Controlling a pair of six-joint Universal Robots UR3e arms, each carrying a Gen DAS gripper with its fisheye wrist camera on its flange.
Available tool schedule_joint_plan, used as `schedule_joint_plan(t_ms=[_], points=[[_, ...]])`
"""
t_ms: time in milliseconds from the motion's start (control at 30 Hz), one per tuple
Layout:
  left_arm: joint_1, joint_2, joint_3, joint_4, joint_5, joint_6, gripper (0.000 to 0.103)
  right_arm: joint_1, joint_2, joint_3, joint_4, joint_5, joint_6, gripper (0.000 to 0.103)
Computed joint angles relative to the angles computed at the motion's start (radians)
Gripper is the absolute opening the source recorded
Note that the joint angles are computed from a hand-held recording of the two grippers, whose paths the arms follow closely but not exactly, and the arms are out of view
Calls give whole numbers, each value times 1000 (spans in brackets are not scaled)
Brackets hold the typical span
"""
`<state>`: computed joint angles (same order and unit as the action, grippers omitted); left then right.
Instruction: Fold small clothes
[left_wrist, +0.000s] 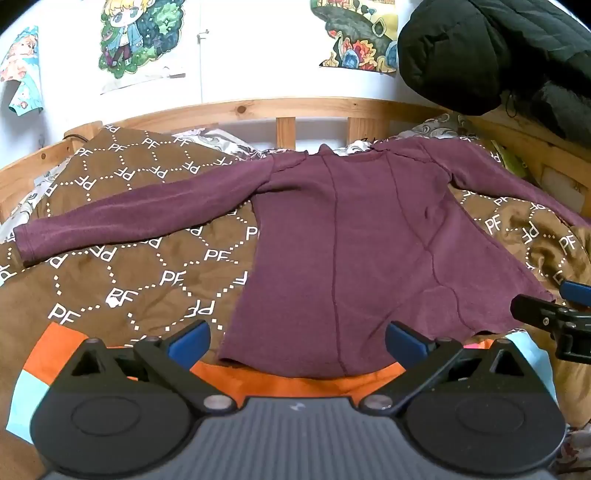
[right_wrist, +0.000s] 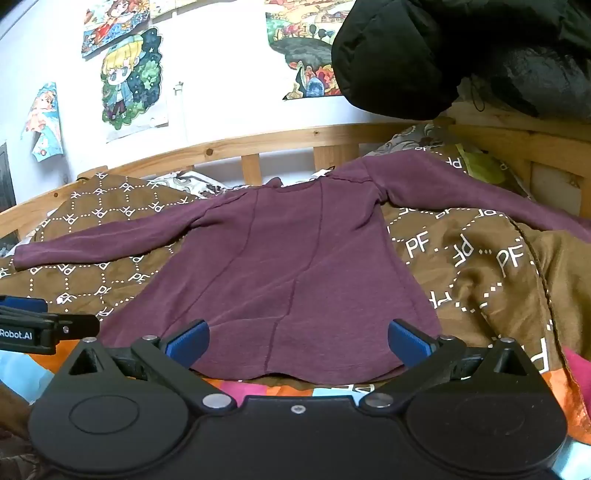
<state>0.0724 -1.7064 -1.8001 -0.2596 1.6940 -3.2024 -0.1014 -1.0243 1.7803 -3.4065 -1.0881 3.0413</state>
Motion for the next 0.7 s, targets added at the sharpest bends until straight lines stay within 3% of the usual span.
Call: schedule_joint_plan(t_ms=[700], points=[[2,8,23,-46,-15,-1,102,-1,-4,3,0,-1,1,103]])
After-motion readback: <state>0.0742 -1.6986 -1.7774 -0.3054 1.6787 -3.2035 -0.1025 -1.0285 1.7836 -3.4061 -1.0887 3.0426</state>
